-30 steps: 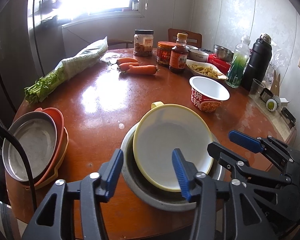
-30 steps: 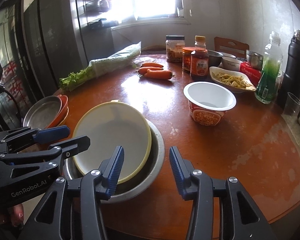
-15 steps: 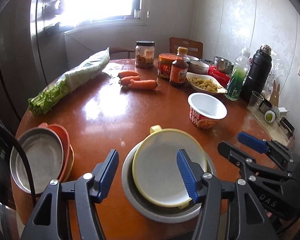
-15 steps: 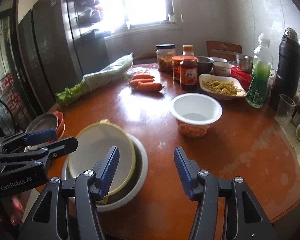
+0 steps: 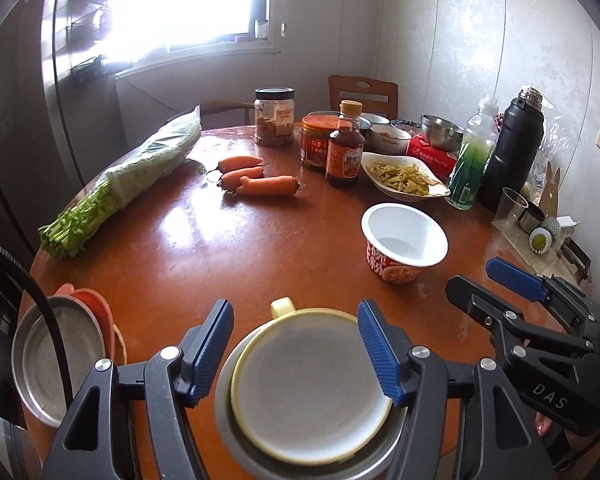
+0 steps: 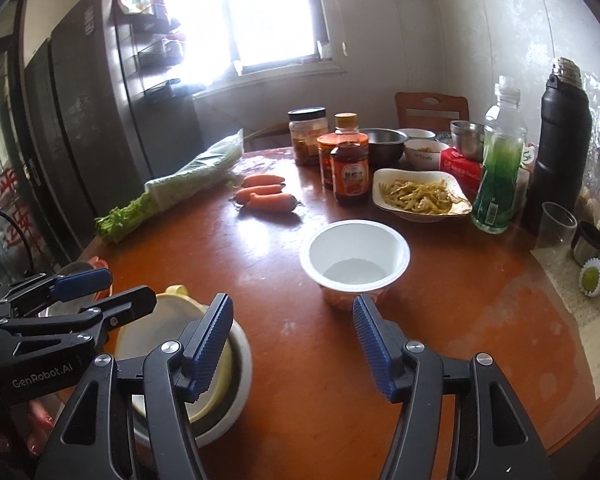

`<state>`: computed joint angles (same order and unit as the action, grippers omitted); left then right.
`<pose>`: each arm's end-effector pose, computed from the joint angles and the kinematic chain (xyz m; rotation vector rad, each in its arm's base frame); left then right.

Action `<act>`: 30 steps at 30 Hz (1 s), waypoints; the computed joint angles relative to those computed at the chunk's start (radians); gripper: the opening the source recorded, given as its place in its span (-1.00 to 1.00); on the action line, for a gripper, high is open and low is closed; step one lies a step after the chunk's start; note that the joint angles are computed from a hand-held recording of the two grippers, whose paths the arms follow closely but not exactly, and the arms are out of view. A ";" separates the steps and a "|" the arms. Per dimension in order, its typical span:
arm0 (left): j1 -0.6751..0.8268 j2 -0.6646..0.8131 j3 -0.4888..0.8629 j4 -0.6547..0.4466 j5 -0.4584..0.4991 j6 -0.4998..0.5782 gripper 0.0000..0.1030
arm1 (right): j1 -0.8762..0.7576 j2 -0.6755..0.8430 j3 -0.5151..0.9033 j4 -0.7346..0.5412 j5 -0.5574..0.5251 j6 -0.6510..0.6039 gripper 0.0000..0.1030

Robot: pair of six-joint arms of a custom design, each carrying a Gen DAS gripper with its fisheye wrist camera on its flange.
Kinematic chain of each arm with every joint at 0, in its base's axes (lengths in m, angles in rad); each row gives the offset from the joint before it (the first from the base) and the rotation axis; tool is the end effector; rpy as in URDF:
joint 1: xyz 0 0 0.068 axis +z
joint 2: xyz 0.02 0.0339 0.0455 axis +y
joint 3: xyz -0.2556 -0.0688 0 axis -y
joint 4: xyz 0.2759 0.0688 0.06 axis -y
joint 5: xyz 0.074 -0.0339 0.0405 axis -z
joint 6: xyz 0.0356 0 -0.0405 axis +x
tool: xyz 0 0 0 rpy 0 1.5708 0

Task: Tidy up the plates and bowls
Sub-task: 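Move the left gripper to the white printed bowl rim and close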

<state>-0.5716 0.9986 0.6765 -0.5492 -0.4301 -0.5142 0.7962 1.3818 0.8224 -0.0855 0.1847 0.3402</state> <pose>0.2021 -0.1124 0.2166 -0.1188 2.3369 -0.0033 0.2318 0.2275 0.2035 -0.4043 2.1994 0.4256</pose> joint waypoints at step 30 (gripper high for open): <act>0.094 0.608 0.461 0.068 0.188 0.087 0.25 | -0.253 0.209 0.139 0.012 -0.129 -0.043 0.26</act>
